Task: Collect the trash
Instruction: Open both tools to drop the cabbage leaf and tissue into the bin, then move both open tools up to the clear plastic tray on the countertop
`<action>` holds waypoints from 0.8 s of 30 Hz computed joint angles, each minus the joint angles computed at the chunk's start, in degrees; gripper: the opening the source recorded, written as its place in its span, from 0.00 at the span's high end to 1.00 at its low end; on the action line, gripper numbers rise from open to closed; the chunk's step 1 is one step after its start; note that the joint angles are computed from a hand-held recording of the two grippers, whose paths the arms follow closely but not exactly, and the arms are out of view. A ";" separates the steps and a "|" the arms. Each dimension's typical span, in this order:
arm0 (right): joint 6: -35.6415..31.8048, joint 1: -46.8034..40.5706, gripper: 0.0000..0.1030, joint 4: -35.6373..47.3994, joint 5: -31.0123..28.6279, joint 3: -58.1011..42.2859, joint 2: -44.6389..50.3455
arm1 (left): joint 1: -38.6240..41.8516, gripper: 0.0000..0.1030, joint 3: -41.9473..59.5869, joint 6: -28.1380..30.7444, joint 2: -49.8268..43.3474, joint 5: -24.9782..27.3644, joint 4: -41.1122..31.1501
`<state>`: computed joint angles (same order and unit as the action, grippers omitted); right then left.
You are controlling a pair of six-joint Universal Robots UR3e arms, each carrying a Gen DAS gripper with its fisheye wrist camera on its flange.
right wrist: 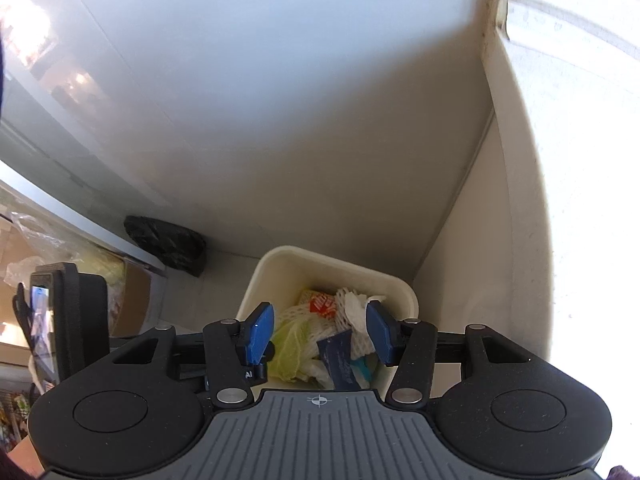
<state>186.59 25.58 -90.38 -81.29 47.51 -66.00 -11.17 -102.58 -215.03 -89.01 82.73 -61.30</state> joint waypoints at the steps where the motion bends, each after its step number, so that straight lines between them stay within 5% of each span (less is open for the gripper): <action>1: -0.12 0.02 0.45 -0.63 0.05 0.66 -0.62 | 0.13 0.29 0.16 0.04 0.16 -0.39 -0.36; 13: -2.47 -4.71 0.36 -6.51 1.92 11.01 -16.17 | 0.49 0.19 7.06 1.92 5.60 -0.73 -5.91; 24: -4.28 -24.44 0.36 -6.52 6.23 19.45 -34.11 | -7.80 0.19 34.96 3.46 -5.96 -1.66 -10.05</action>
